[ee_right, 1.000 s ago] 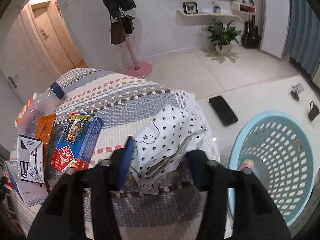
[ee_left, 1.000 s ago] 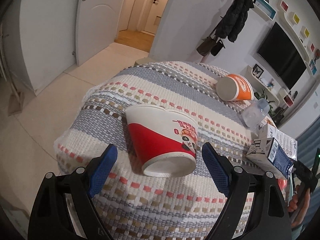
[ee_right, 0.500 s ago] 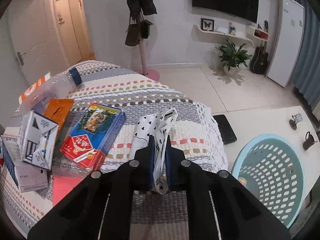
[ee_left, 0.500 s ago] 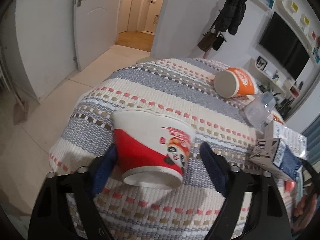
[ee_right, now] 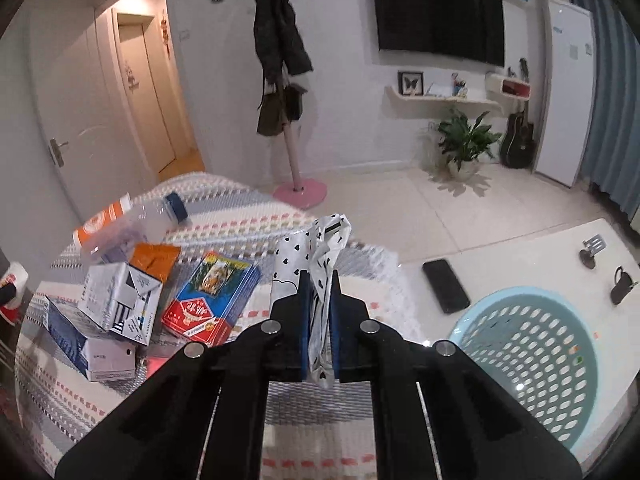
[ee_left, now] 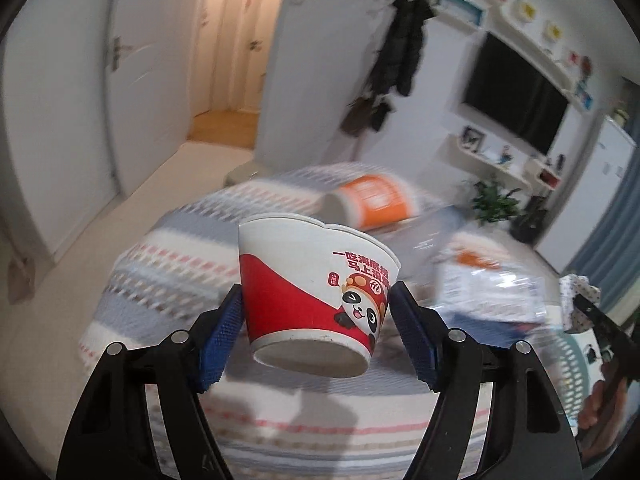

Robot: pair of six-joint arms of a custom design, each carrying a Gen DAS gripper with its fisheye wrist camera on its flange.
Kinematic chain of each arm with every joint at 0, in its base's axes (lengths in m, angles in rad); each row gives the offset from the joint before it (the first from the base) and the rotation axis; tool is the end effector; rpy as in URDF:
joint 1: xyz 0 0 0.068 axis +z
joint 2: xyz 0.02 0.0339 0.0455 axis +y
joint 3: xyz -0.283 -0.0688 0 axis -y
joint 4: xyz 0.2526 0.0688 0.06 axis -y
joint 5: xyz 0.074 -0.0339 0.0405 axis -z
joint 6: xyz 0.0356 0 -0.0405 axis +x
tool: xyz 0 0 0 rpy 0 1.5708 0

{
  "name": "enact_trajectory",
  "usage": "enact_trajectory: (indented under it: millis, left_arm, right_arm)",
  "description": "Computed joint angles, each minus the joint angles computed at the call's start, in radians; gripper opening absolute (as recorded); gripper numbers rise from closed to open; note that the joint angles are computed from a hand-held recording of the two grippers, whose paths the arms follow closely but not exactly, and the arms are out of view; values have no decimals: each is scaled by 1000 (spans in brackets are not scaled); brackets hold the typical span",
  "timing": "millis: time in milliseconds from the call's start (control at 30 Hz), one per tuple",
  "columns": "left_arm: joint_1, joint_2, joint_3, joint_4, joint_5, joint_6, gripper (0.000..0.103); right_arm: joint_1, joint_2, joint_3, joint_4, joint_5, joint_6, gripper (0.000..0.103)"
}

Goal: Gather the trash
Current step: 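Carry the polka-dot paper and paper cup over the basket with both tools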

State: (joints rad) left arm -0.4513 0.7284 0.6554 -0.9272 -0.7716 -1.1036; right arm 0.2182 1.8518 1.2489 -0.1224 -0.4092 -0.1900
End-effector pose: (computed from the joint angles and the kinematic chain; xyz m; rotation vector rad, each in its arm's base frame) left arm 0.1178 -0.0295 0.2596 -0.9570 2.0083 0.1850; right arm 0.4073 0.1048 0.2208 -0.6646 2.1703 0.4832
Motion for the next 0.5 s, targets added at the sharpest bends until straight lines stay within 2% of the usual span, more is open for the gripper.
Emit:
enact_trajectory:
  millis: [200,400,500]
  left_arm:
    - [-68,224,139,226,17,170,71]
    - [-114,516,286,461,107,311,71]
    - [-143,662,378,544,153,369,71]
  right_arm:
    - [-86,-67,-25,9,-48,-17,7]
    - [-184,-71,-23,10,-80,-19,7]
    - [-226,-51,-8,8,-81,-20,7]
